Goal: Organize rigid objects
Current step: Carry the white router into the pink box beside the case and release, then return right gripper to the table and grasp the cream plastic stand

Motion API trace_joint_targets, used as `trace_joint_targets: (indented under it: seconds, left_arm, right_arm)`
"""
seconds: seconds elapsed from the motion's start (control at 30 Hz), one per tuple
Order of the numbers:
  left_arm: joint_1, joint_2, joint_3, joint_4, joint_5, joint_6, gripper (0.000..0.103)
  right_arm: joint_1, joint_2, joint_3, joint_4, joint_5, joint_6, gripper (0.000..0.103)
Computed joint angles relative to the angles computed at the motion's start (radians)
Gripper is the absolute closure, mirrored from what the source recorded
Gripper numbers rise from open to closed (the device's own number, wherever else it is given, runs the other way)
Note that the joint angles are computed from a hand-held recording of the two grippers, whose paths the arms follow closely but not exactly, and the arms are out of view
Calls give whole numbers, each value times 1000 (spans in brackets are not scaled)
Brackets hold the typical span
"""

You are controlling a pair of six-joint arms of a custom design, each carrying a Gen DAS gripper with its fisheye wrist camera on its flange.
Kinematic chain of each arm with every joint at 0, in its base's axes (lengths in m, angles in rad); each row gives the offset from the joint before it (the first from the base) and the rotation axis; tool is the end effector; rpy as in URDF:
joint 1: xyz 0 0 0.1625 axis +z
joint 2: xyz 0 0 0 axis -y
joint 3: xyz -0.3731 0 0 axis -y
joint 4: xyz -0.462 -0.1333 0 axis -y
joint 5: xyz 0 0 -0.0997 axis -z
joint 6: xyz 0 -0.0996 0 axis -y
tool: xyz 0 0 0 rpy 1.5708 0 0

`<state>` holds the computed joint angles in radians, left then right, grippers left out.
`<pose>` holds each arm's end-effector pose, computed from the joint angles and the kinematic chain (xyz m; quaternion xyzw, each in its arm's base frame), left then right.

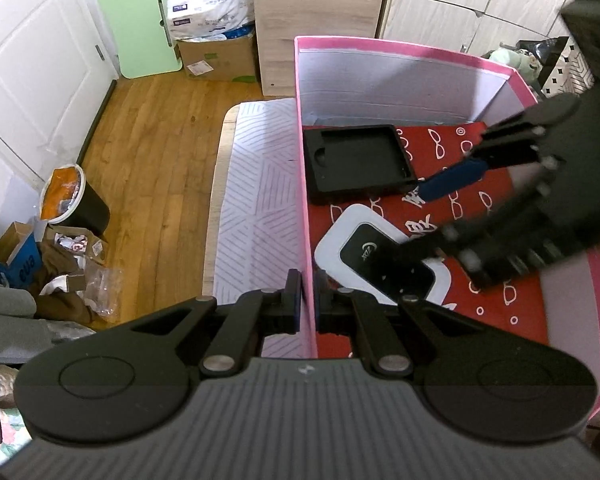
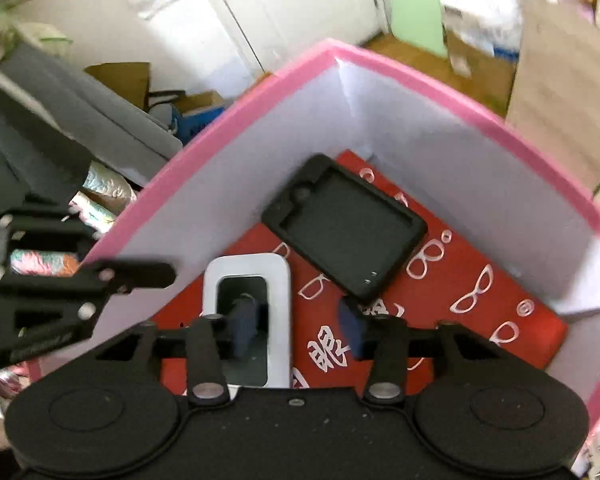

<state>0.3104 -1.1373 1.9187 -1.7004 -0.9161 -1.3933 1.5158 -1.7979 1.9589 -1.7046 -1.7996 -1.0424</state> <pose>-0.4321 -0.3423 0.0524 0.0431 0.9019 -0.2224 0.3678 0.0848 -0.4744 0.3523 0.4721 -0.8740 -0.0711 0.0903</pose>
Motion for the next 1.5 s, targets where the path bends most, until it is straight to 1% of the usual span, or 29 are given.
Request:
trace_joint_targets:
  seconds: [0.07, 0.1, 0.23, 0.27, 0.3, 0.37, 0.43, 0.5, 0.57, 0.63, 0.7, 0.73, 0.77, 0.83, 0.9, 0.97, 1.03, 1.07, 1.1, 1.13, 1.17, 1.23, 1.27, 1.3, 1.33, 1.4, 1.5]
  left_arm:
    - [-1, -4, 4, -4, -1, 14, 97]
    - [0, -4, 4, -5, -4, 18, 97]
    - [2, 3, -5, 1, -4, 25, 97]
    - [4, 5, -6, -2, -3, 25, 97]
    - [4, 5, -6, -3, -1, 24, 97]
    - [2, -2, 0, -6, 2, 20, 97]
    - [0, -9, 6, -15, 1, 15, 97]
    - [-3, -14, 10, -11, 4, 12, 97]
    - [-3, -16, 12, -16, 2, 13, 97]
    - [-3, -15, 10, -13, 2, 13, 97]
    - [-2, -14, 9, -13, 1, 14, 97]
    - [-2, -15, 9, -14, 1, 13, 97]
    - [-3, -11, 7, -15, 1, 10, 97]
    - [-3, -12, 8, -16, 2, 6, 97]
    - [-3, -14, 9, -16, 2, 4, 97]
    - [-3, -11, 6, -11, 3, 1, 97]
    - [-3, -9, 5, -10, 3, -1, 97]
    - [-3, -11, 6, -9, 2, -2, 97]
    - [-3, -10, 5, -8, 3, -3, 97]
    - [-2, -9, 5, -9, 4, -5, 97]
    - [-2, -10, 7, -11, 6, -12, 97]
    - [-2, -10, 6, -11, 6, -23, 97]
    - [-4, -13, 8, -9, 7, -26, 97]
    - [-7, -14, 8, -8, 10, -29, 97]
    - [-8, -14, 8, -7, 11, -29, 97]
    - [-11, -13, 4, 2, 13, -30, 97]
    - [-14, -7, -2, 10, 15, -29, 97]
  right_arm:
    - [-1, -32, 8, 39, 6, -70, 37]
    - [9, -40, 13, 55, -1, -90, 36]
    - [30, -106, 71, 95, -75, -199, 35]
    - [36, -125, 95, 74, -101, -219, 30]
    - [48, -146, 123, 46, -129, -236, 30]
    - [66, -184, 167, -16, -156, -282, 30]
    - [73, -203, 192, -50, -178, -320, 31]
    - [67, -228, 212, -85, -174, -394, 37]
    - [61, -252, 222, -114, -169, -458, 52]
    - [48, -283, 236, -156, -153, -537, 61]
    - [33, -298, 245, -207, -123, -594, 61]
    - [28, -294, 241, -234, -111, -606, 61]
    - [24, -286, 235, -253, -104, -600, 61]
    - [30, -248, 218, -290, -96, -550, 61]
    - [17, -231, 188, -274, -81, -512, 61]
    - [0, -208, 134, -174, -58, -474, 61]
    - [-12, -195, 91, -43, -46, -442, 58]
    - [-11, -189, 81, 6, -57, -426, 57]
    - [-3, -186, 82, 30, -77, -415, 56]
    - [6, -199, 99, 26, -98, -416, 53]
    - [15, -210, 125, -4, -122, -427, 47]
    - [37, -220, 173, -90, -171, -448, 45]
    - [49, -210, 172, -95, -186, -424, 48]
    - [56, -208, 170, -99, -185, -408, 53]
    - [63, -203, 168, -115, -181, -398, 61]
    - [71, -195, 162, -133, -177, -373, 69]
    - [55, -186, 153, -147, -130, -368, 70]
